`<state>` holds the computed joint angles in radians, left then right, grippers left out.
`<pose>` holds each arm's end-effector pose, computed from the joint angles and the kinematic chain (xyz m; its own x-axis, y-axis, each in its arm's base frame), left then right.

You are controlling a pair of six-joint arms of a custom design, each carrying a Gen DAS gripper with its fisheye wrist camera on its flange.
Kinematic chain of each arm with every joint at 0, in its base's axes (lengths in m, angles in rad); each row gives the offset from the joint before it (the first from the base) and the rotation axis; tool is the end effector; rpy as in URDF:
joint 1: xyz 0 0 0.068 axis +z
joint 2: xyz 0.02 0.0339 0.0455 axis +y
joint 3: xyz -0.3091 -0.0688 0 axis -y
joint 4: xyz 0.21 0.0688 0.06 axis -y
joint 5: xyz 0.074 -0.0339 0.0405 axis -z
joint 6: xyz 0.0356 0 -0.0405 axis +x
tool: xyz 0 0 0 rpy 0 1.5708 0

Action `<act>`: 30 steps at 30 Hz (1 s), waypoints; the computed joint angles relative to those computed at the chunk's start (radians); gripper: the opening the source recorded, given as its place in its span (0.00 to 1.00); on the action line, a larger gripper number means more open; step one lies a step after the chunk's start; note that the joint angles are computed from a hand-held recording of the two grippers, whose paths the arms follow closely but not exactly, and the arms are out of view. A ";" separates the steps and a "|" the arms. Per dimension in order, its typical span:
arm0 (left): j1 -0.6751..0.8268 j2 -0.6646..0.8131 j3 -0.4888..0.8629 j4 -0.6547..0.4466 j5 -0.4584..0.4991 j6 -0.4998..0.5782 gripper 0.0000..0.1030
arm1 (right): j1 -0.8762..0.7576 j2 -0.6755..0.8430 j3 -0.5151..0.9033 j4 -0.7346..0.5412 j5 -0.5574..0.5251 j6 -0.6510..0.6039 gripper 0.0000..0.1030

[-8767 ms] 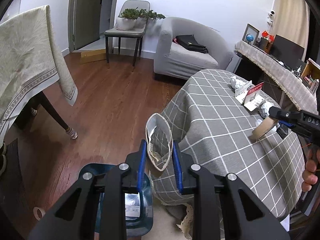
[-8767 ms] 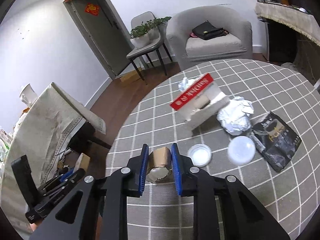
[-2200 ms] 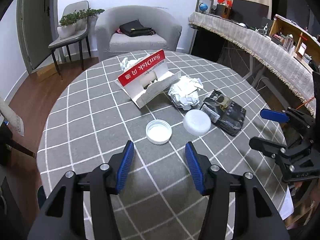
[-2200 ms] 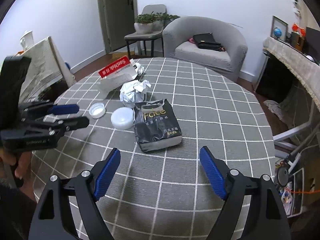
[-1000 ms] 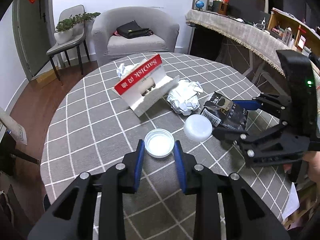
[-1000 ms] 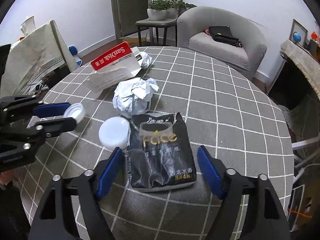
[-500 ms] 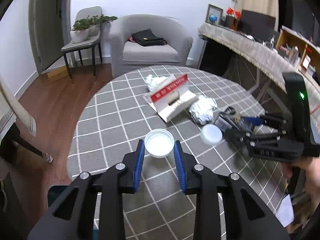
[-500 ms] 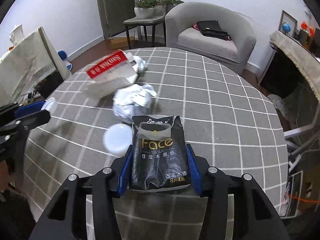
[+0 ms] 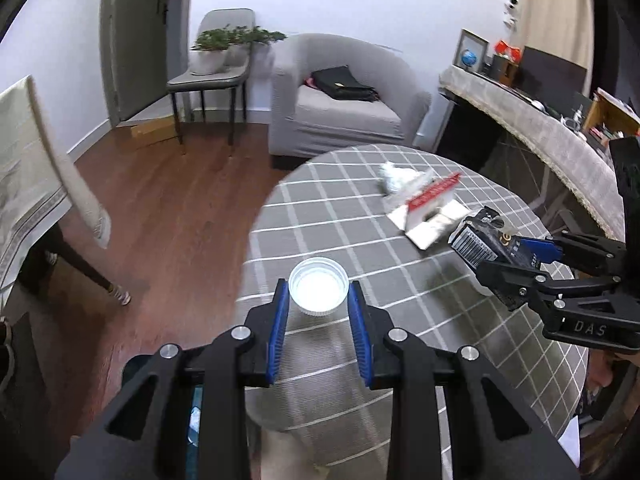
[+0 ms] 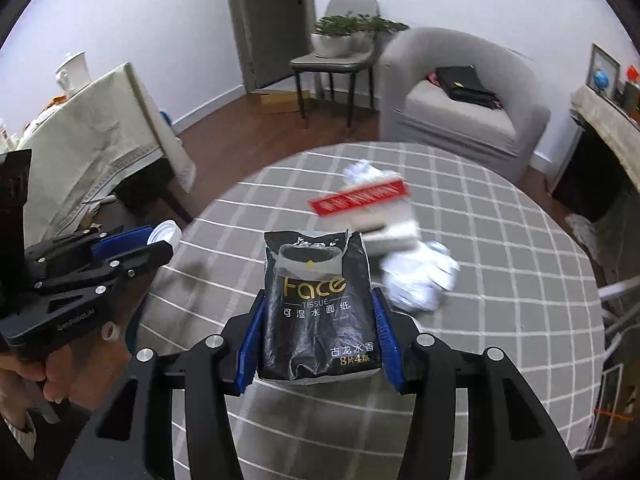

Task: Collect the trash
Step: 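Carry the lid over the bin and open the left gripper while the right carries the tissue pack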

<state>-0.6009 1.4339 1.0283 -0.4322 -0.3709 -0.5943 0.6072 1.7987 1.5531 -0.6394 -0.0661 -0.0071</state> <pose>0.2268 -0.1398 0.3123 -0.6909 -0.1591 -0.7052 -0.0724 0.9858 -0.1515 0.3087 0.2173 0.3370 -0.6313 -0.4472 -0.6336 -0.6082 0.7924 0.0466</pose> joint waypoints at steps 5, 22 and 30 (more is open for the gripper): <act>0.072 -0.088 -0.065 -0.022 0.017 0.007 0.31 | 0.060 0.042 0.053 -0.017 0.014 0.029 0.49; 0.308 -0.198 -0.311 0.043 0.159 0.081 0.31 | 0.244 0.222 0.328 -0.130 0.048 0.080 0.49; 0.452 -0.192 -0.414 0.081 0.233 0.177 0.31 | 0.300 0.301 0.452 -0.186 0.060 0.086 0.49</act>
